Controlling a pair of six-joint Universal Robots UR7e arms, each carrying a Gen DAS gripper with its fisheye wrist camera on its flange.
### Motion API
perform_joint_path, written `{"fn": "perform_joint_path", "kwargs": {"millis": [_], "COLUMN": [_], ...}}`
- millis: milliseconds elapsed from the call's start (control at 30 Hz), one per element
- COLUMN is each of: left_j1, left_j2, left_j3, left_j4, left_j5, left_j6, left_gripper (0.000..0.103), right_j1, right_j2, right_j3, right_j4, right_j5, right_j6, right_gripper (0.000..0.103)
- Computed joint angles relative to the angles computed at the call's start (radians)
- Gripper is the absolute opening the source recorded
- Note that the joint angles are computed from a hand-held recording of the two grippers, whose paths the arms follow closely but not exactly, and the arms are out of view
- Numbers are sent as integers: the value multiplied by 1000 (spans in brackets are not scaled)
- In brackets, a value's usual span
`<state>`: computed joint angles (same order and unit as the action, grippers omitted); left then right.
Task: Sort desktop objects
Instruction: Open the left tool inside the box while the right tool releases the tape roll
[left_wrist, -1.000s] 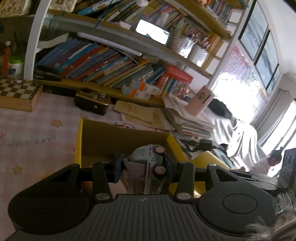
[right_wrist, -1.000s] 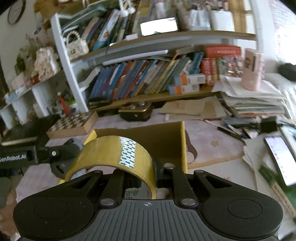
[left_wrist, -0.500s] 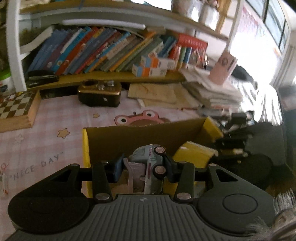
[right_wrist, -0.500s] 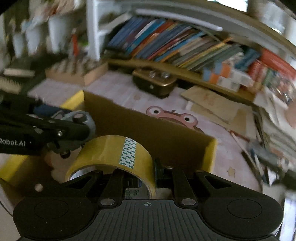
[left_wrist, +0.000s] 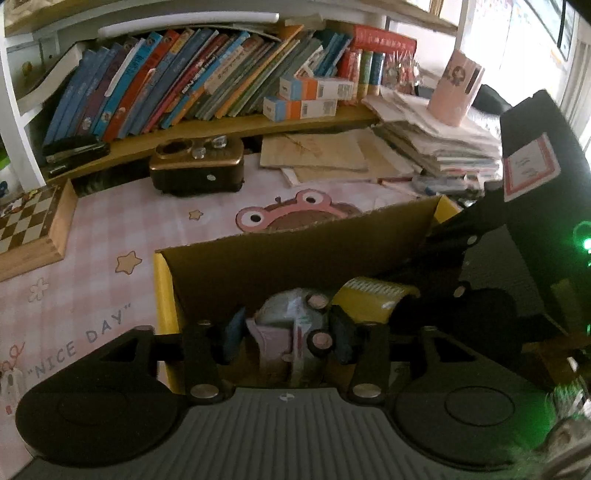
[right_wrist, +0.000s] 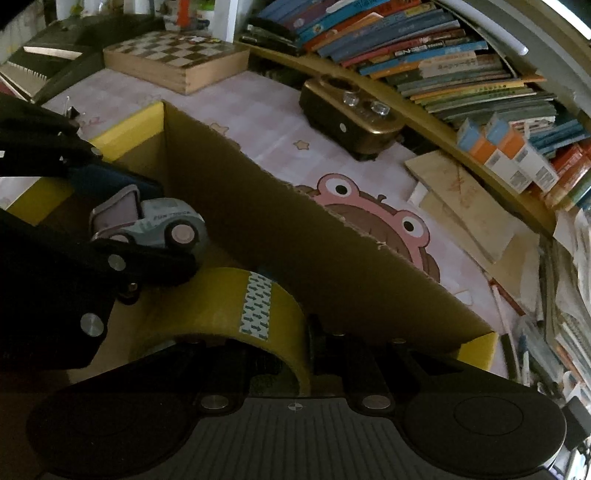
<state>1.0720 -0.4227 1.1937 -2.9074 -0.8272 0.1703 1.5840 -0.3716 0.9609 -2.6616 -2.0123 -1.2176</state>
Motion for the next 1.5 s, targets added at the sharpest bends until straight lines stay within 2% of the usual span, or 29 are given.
{"fn": "perform_joint_path", "kwargs": {"millis": [67, 133, 167, 233, 367, 533, 667, 900, 1067, 1267, 1500], "left_j1": [-4, -8, -11, -16, -36, -67, -98, -145, -170, -188, -204], "left_j2": [1, -1, -4, -17, -45, -73, -90, -122, -127, -156, -186], "left_j3": [11, 26, 34, 56, 124, 195, 251, 360, 424, 512, 613], "left_j4": [-56, -109, -125, -155, -289, -452, -589, -747, -886, -943, -1000], "left_j5": [8, 16, 19, 12, 12, 39, 77, 149, 228, 298, 316], "left_j6": [17, 35, 36, 36, 73, 99, 124, 170, 205, 165, 117], "left_gripper": [72, 83, 87, 89, 98, 101, 103, 103, 103, 103, 103], "right_j1": [-1, -2, -2, -5, -15, -29, -35, -49, -67, -92, -100], "right_j2": [-7, -14, -20, -38, -94, -169, -231, -321, -364, -394, -429], "right_j3": [9, 18, 25, 43, 94, 197, 305, 475, 569, 656, 778], "right_j4": [-3, -9, -13, -24, -50, -170, -266, -421, -550, -668, -764], "right_j5": [9, 21, 29, 54, 131, 237, 302, 390, 418, 414, 382], "right_j6": [-1, 1, 3, 19, 87, 175, 200, 244, 282, 312, 343], "right_gripper": [27, 36, 38, 52, 58, 68, 68, 75, 86, 86, 87]}}
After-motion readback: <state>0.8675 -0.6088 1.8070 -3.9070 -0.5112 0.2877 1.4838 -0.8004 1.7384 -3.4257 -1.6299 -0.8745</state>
